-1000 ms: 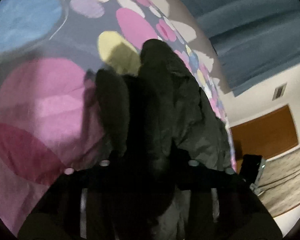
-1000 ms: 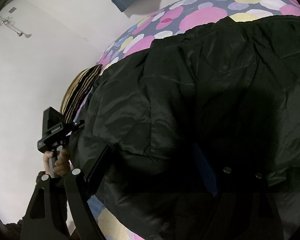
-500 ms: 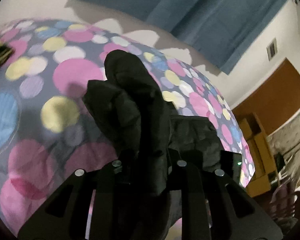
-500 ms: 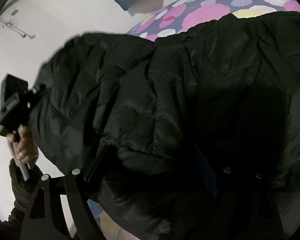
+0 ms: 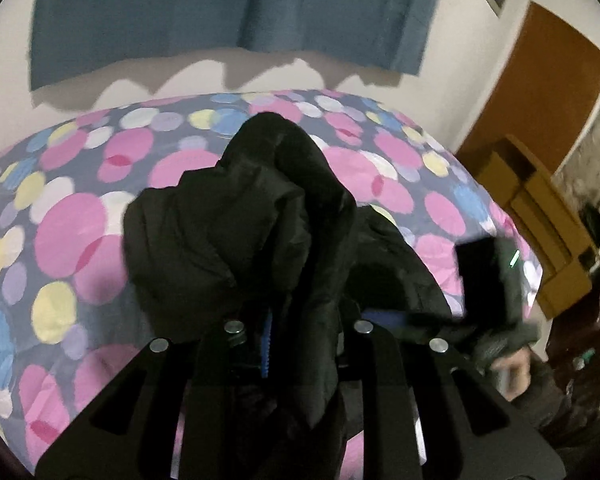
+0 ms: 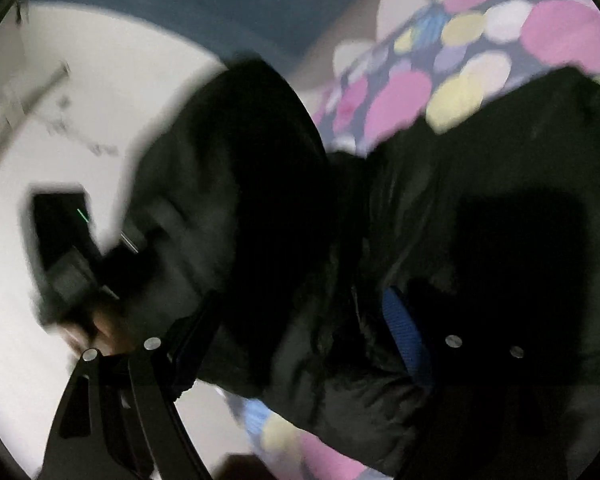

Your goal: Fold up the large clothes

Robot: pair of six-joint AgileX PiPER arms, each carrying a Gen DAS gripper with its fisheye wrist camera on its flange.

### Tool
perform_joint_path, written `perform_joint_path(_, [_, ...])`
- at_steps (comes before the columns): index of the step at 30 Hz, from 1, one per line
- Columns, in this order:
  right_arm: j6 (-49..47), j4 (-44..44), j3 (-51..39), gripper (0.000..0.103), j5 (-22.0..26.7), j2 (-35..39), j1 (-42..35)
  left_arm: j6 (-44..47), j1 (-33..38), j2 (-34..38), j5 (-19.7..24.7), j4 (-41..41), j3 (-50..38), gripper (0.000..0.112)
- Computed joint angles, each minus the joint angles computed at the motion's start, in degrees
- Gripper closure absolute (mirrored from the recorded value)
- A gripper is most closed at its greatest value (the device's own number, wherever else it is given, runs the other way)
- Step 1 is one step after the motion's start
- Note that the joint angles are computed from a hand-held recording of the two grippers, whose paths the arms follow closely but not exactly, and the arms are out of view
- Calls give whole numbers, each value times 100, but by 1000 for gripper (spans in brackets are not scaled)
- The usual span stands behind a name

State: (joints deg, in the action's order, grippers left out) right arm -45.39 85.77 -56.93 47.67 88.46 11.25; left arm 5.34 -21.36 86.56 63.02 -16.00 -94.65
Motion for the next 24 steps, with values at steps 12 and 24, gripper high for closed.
perform_joint_path(12, [450, -253, -188, 22, 772, 123, -955, -1152, -2257, 803, -839, 1398, 140, 94])
perform_joint_path(24, [676, -853, -99, 65, 874, 468, -1300, -1574, -2594, 1135, -1219, 1691, 305, 94])
